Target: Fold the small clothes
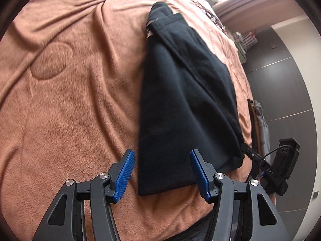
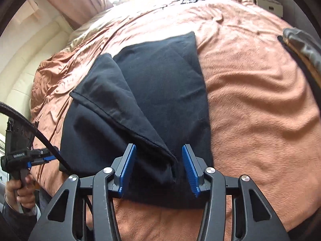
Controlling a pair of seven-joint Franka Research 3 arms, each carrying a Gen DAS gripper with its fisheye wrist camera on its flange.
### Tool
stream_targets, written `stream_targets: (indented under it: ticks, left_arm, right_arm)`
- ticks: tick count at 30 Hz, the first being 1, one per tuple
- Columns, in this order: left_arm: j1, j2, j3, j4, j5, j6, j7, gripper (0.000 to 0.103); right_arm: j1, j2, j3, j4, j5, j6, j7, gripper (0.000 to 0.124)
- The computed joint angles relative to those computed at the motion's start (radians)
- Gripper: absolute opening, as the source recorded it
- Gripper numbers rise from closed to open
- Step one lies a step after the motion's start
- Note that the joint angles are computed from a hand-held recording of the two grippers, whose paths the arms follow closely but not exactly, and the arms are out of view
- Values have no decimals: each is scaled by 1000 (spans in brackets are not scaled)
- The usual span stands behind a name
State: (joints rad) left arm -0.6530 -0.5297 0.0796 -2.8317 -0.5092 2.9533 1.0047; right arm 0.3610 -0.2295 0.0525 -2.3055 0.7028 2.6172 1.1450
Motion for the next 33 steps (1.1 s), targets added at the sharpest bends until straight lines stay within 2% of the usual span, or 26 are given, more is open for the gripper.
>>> stream_targets:
  ticks: [6,8,12,16,22,27,31,33]
  left_arm:
    - [-36,7,30,-14,-12,31,24,59]
    - [-41,3,40,-11,-12,21,33,59]
    - [-46,2,51,-6,-26,8,52,59]
    - [-9,-4,22,4,-15,-8,45,59]
    - [32,-33,-17,-8,20,-28,31,59]
    - [52,-2,-47,12,58,-44,8,58]
    - [98,15,-92,21,106,-76,-22,50]
    - [116,19,-110,30,131,-95,-37,43]
  right_arm:
    - [-4,53,13,37,-38,5,34,21]
    - [1,52,7,38,-2,11,15,4]
    - [11,16,-5,9,78,41,-43,1]
    - [19,-30,-20,-25,129,35,-82,1]
    - [14,-81,-32,-74,128,43,-83,1]
    - [9,-99,-49,-104,145,40,-92,1]
    - [3,-76,-51,-105,156,41,-90,1]
    - [-3,-65,-43,-105,148,50,-80,1]
